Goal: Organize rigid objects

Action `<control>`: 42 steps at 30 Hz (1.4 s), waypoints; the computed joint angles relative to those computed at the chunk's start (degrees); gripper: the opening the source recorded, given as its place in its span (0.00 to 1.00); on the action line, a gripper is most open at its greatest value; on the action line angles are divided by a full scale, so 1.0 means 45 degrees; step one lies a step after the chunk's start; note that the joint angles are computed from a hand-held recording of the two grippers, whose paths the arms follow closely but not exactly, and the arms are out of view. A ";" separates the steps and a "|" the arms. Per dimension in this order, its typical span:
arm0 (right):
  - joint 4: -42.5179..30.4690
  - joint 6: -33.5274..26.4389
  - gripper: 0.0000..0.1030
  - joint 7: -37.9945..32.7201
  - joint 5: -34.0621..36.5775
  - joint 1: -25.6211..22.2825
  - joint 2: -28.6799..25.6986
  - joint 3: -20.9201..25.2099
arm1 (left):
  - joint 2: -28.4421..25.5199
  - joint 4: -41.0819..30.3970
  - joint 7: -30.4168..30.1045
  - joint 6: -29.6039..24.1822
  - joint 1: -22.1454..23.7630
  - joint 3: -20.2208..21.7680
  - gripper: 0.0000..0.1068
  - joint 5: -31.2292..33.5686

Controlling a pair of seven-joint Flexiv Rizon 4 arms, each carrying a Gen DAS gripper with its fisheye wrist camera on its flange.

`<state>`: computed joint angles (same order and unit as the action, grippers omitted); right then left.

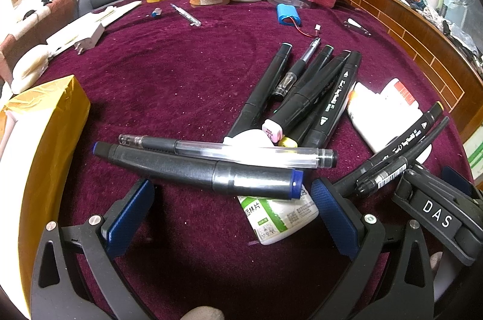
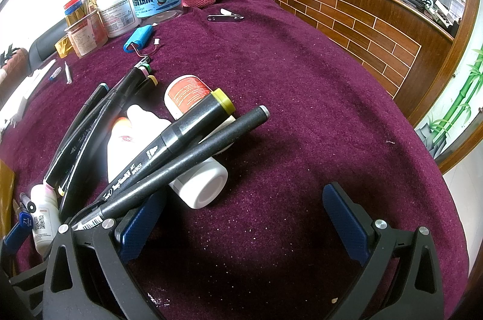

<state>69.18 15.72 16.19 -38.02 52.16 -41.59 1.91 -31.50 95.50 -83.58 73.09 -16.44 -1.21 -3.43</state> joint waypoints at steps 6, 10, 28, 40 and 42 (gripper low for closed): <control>0.0242 0.0329 0.99 -0.0241 -0.0086 -0.0088 0.0134 0.0077 | 0.0344 -0.0014 0.1438 -0.1473 0.0719 -0.0828 0.96 -0.0500; 0.1787 0.2133 0.99 -0.0729 -0.0443 -0.0522 0.0974 0.0333 | 0.0969 0.1067 0.2942 -0.1285 0.1212 -0.1276 0.96 -0.1153; 0.4277 0.2330 0.93 0.2097 -0.4906 0.0912 0.2619 -0.0571 | 0.2796 0.3751 0.7723 0.1036 0.3263 -0.3820 0.96 -0.6533; 0.4821 0.2807 0.76 0.3886 -0.5298 -0.0433 0.2469 0.0402 | 0.1917 0.1972 1.1248 0.1099 0.1657 -0.1592 0.93 -0.3366; 0.5084 0.3354 0.76 0.4009 -0.5108 -0.0764 0.2702 0.0511 | 0.1480 0.1338 1.0945 0.1046 0.1012 -0.0741 0.93 -0.1825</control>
